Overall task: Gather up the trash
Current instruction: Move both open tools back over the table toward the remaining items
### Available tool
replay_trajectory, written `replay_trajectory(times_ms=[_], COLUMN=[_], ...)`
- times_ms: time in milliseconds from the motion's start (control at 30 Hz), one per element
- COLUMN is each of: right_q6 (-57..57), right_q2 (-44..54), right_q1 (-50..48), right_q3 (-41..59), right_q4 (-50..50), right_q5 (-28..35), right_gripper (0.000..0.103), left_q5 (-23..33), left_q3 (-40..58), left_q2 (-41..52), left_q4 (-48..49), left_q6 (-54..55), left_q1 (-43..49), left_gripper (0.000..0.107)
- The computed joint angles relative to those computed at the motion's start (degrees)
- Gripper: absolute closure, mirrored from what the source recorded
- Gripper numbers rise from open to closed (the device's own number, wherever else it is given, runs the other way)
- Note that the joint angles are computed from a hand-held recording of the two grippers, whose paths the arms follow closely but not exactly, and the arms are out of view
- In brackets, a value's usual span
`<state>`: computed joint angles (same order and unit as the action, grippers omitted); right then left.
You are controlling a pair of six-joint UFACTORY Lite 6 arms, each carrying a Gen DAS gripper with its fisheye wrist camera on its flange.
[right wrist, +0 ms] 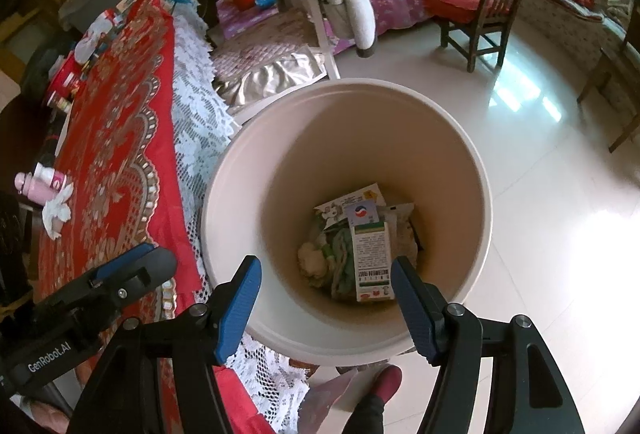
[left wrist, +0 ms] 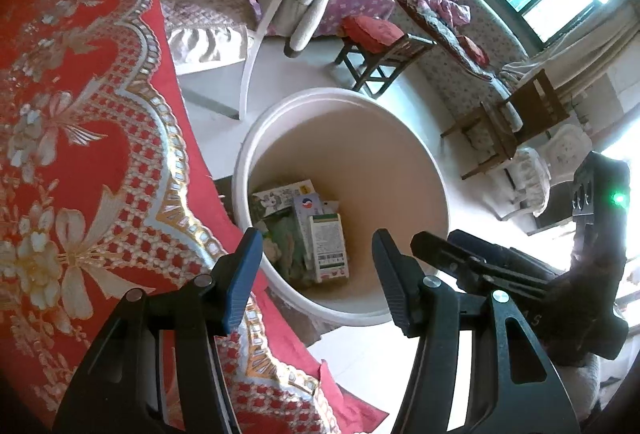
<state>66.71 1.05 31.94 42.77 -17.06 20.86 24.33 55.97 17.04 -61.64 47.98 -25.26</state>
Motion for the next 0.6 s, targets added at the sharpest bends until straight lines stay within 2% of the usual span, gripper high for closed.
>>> replay_trajectory(times_ms=[367,600], right_q6=[6.8,4.4], right_q2=[3.7,14.7], right_q1=[5.3,9.6], right_q3=[6.8,21.4], right_q4=[-6.0,-5.4], right_q5=[2.8,4.2], right_gripper=[0.038,0.038], left_q5=[-2.3,-0.8], left_q3=[-7.5,-11.5], left_q2=[-9.5,-15.0], left_q4=[3.9,6.3], left_q6=[0.2,3.1], left_q1=[6.4,17.4], left_gripper=[0.052,0.052])
